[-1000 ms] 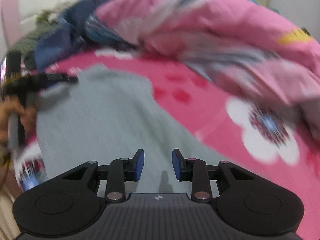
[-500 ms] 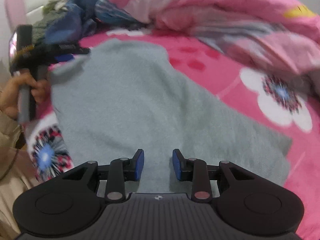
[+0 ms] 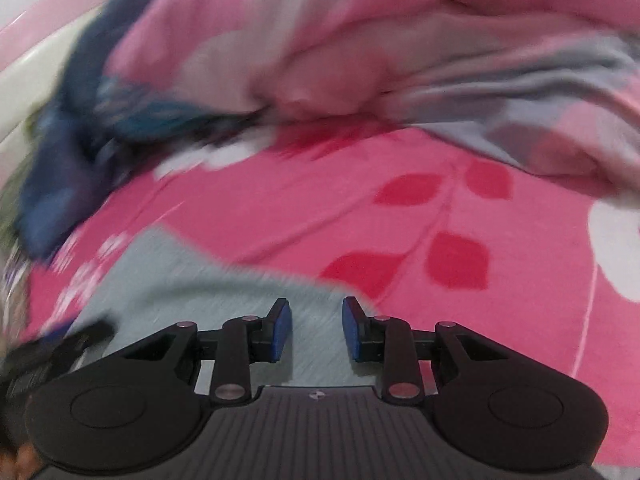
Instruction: Fold clothes
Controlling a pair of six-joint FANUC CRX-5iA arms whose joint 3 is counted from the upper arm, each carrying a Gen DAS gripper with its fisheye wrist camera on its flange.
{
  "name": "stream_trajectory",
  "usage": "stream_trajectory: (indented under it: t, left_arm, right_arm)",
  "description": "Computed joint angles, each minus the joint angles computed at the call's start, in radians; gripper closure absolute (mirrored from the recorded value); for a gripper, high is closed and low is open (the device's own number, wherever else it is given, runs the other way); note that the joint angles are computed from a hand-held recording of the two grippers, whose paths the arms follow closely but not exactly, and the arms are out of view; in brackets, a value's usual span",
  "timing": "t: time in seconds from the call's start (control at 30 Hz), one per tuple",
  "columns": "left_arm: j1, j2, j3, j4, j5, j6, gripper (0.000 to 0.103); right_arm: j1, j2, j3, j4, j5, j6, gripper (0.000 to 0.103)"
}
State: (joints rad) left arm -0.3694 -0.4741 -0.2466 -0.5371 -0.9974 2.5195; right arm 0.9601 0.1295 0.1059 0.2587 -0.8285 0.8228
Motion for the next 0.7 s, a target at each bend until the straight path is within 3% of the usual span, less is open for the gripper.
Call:
stream_trajectory:
  t: [0.07, 0.1, 0.2, 0.27, 0.33, 0.5, 0.57, 0.7]
  left_arm:
    - [0.001, -0.005, -0.003, 0.003, 0.0, -0.004, 0.04]
    - [0.006, -0.009, -0.006, 0.009, 0.003, -0.007, 0.04]
    - [0.022, -0.023, -0.019, 0.029, 0.014, -0.019, 0.04]
    - [0.026, -0.025, -0.021, 0.033, 0.017, -0.02, 0.04]
    - [0.015, -0.02, -0.016, 0.02, 0.01, -0.012, 0.04]
    - [0.013, -0.022, -0.027, 0.011, 0.02, -0.036, 0.039]
    - [0.025, -0.029, -0.037, 0.025, 0.033, -0.054, 0.039]
    - [0.058, -0.046, -0.055, 0.066, 0.061, -0.085, 0.039]
  right_arm:
    - [0.001, -0.002, -0.009, 0.065, 0.0, -0.1, 0.071]
    - [-0.001, -0.02, -0.014, 0.037, 0.022, -0.082, 0.071]
    - [0.003, -0.075, 0.006, -0.156, 0.06, 0.14, 0.071]
    - [-0.01, -0.06, 0.078, -0.33, 0.016, 0.326, 0.071]
    - [-0.016, 0.003, 0.157, -0.396, -0.044, 0.396, 0.071]
    - [-0.04, 0.147, 0.25, -0.417, 0.011, 0.289, 0.071]
    - [-0.037, 0.181, 0.262, -0.339, 0.026, 0.201, 0.071]
    - [-0.053, 0.134, 0.189, -0.285, 0.097, 0.057, 0.071]
